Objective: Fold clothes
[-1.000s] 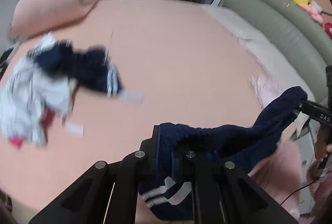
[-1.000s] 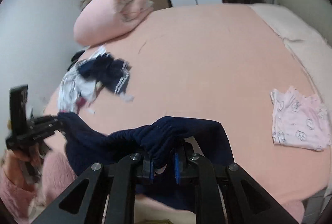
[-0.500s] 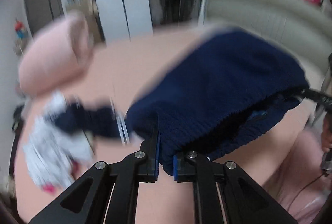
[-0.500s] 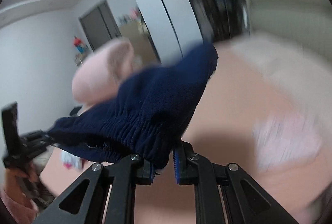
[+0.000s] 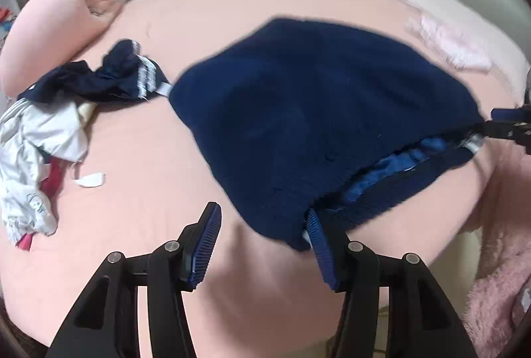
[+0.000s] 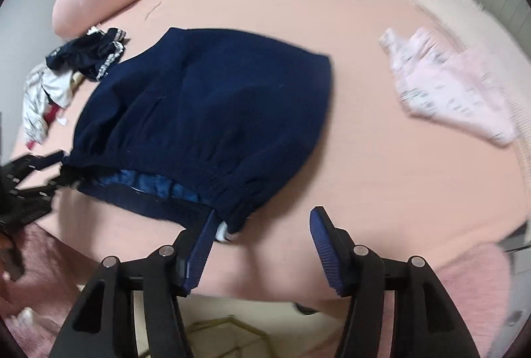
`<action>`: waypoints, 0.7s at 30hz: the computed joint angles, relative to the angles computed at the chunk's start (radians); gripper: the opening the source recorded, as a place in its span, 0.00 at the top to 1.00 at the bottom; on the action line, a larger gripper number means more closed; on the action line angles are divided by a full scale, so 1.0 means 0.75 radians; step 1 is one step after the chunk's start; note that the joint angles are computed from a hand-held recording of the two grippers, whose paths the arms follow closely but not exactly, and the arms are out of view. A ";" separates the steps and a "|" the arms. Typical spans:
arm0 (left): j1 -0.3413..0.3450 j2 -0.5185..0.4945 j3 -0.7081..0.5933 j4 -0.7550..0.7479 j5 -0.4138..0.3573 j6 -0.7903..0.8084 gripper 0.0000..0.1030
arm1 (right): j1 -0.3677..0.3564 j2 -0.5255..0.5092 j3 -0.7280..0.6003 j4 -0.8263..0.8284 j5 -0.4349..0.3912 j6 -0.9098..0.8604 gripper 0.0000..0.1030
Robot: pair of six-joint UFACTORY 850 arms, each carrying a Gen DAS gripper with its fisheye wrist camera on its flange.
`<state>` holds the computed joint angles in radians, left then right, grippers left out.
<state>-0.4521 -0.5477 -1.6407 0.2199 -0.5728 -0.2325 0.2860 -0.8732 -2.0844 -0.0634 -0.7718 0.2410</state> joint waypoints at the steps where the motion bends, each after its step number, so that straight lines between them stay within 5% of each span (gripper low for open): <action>1: -0.001 0.025 0.043 0.012 0.050 -0.018 0.51 | 0.014 0.010 -0.003 -0.050 0.000 0.037 0.44; 5: -0.026 0.014 0.029 0.078 0.120 0.072 0.51 | 0.044 -0.010 -0.047 -0.049 0.061 -0.131 0.44; 12: -0.046 -0.128 -0.117 0.065 -0.027 0.317 0.51 | 0.077 -0.274 -0.382 -0.104 -0.167 -0.233 0.45; 16: -0.052 -0.063 -0.046 0.006 -0.020 0.442 0.51 | 0.060 -0.248 -0.329 -0.079 -0.143 -0.227 0.58; 20: -0.073 -0.083 -0.052 0.172 -0.034 0.286 0.53 | 0.034 -0.286 -0.366 0.006 -0.150 -0.223 0.59; 21: -0.084 -0.098 -0.060 0.271 -0.043 0.191 0.60 | 0.033 -0.316 -0.406 0.001 -0.168 -0.205 0.59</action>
<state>-0.5149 -0.6214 -1.6855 0.4228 -0.6051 -0.0889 0.3108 -1.1098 -2.3893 -0.0628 -0.8980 0.0874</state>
